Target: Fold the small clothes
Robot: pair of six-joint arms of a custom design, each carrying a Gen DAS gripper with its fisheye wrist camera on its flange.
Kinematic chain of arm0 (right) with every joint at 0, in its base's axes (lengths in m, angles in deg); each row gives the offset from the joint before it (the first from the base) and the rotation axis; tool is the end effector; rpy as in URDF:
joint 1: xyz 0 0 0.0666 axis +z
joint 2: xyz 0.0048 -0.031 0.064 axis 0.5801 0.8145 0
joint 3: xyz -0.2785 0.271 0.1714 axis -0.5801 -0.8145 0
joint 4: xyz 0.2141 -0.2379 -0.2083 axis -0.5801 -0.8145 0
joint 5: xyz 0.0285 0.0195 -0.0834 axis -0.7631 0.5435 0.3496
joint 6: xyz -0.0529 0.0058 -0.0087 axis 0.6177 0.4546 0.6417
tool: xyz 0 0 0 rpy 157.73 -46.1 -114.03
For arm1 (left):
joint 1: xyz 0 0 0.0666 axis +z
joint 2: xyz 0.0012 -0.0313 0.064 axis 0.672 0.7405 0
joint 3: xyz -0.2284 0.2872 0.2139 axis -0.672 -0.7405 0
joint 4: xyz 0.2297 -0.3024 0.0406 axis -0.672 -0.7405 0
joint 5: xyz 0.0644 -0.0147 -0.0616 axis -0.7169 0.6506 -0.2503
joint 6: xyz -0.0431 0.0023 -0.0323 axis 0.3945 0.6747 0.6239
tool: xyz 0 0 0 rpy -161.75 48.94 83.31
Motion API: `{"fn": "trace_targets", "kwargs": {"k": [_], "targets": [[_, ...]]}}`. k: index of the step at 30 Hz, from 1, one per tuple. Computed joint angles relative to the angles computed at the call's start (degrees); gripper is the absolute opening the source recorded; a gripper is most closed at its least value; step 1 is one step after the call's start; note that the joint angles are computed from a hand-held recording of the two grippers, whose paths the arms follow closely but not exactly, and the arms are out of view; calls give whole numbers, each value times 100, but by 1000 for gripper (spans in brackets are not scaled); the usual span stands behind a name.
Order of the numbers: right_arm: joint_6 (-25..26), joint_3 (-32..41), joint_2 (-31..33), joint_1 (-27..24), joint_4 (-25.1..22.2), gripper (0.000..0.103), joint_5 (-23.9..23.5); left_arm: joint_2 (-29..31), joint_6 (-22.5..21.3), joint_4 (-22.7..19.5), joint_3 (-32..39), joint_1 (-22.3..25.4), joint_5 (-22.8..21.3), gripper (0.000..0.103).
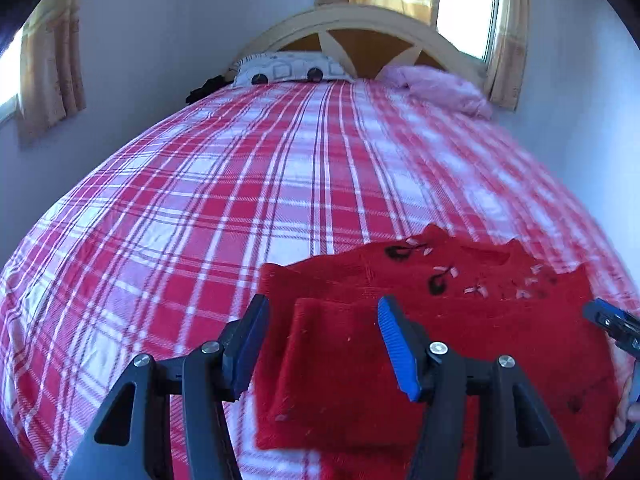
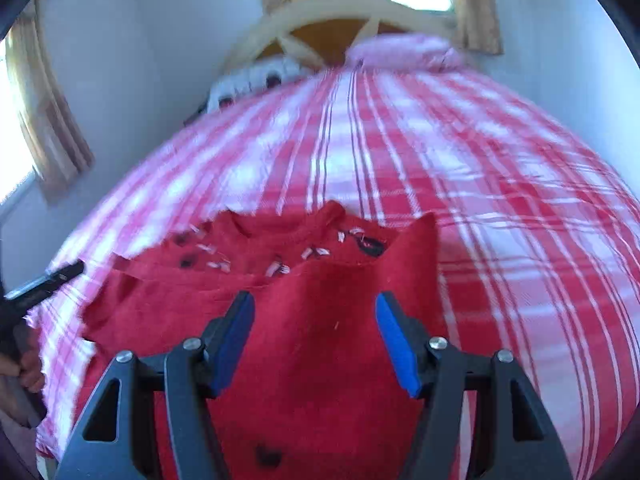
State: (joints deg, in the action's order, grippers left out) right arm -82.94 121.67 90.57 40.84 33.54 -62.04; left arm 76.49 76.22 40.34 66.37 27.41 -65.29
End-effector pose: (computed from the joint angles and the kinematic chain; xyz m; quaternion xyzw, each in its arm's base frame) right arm 0.6439 0.0696 0.4181 -0.0929 0.9151 0.1405 0.3665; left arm 0.5786 -0.1437 0.4299 -0.0937 0.9131 0.0050 0.3968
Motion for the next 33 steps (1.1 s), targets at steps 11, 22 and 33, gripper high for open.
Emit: {"fn": "trace_targets", "kwargs": {"k": [11, 22, 33], "targets": [[-925, 495, 528, -564, -460, 0, 271, 525, 190, -691, 366, 19, -424, 66], [-614, -2429, -2532, -1686, 1628, 81, -837, -2422, -841, 950, -2746, 308, 979, 66], [2208, -3668, -3497, -2118, -1575, 64, -2421, -3429, -613, 503, -4055, -266, 2052, 66]]}}
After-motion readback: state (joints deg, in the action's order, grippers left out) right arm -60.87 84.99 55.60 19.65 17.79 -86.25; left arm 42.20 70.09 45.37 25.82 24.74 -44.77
